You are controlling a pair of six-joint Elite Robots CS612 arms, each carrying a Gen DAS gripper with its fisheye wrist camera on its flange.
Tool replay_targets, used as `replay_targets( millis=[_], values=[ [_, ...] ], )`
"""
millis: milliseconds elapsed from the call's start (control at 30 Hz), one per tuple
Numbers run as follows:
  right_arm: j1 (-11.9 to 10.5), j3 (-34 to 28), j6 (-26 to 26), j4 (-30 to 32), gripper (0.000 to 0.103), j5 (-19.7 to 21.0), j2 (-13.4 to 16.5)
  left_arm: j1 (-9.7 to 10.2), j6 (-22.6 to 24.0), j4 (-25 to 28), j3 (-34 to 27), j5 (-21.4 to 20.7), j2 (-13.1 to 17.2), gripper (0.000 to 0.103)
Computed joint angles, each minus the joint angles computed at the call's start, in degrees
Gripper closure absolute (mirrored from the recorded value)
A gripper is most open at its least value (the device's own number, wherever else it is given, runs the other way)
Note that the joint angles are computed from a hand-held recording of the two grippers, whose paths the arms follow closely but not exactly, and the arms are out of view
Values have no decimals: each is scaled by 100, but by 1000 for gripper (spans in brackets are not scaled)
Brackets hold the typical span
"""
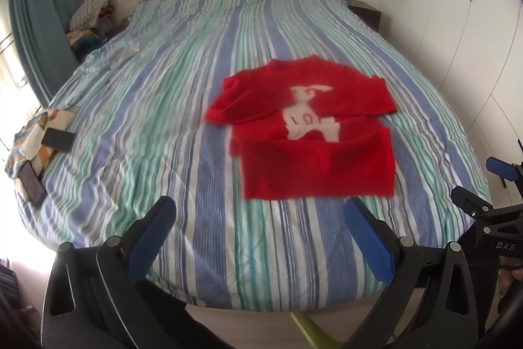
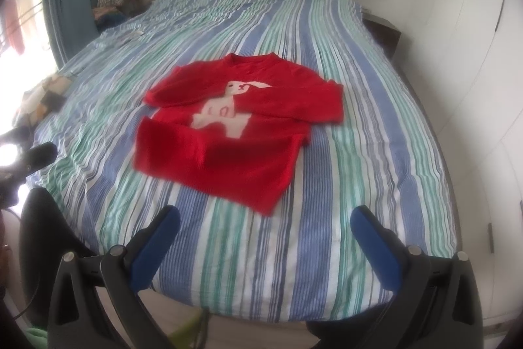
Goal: Fold small clothes
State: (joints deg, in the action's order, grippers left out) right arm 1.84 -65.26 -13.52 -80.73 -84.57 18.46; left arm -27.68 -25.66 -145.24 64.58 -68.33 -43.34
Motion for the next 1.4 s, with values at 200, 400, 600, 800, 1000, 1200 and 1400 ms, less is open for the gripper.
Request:
replay_targets(
  millis=[200, 400, 600, 800, 1000, 1200, 1400],
  values=[
    [0, 5, -3, 23, 0, 2, -7, -8, 7, -9, 13, -2, -2, 1],
    [-3, -25, -18, 51, 0, 21, 4, -14, 5, -19, 28, 16, -4, 1],
    [-2, -50, -20, 83, 0, 33, 11, -15, 8, -34, 37, 13, -8, 1],
    [7, -78, -12, 71, 0, 42, 21, -23, 16, -158, 141, 17, -61, 1],
    [8, -89, -34, 64, 0, 69, 18, -26, 13, -168, 152, 4, -74, 1],
    [17, -66, -47, 106, 0, 92, 7, -30, -7, -130, 147, -1, -79, 1],
    [32, -16, -84, 104, 0, 120, -13, -24, -19, -113, 150, -12, -81, 1]
  ],
)
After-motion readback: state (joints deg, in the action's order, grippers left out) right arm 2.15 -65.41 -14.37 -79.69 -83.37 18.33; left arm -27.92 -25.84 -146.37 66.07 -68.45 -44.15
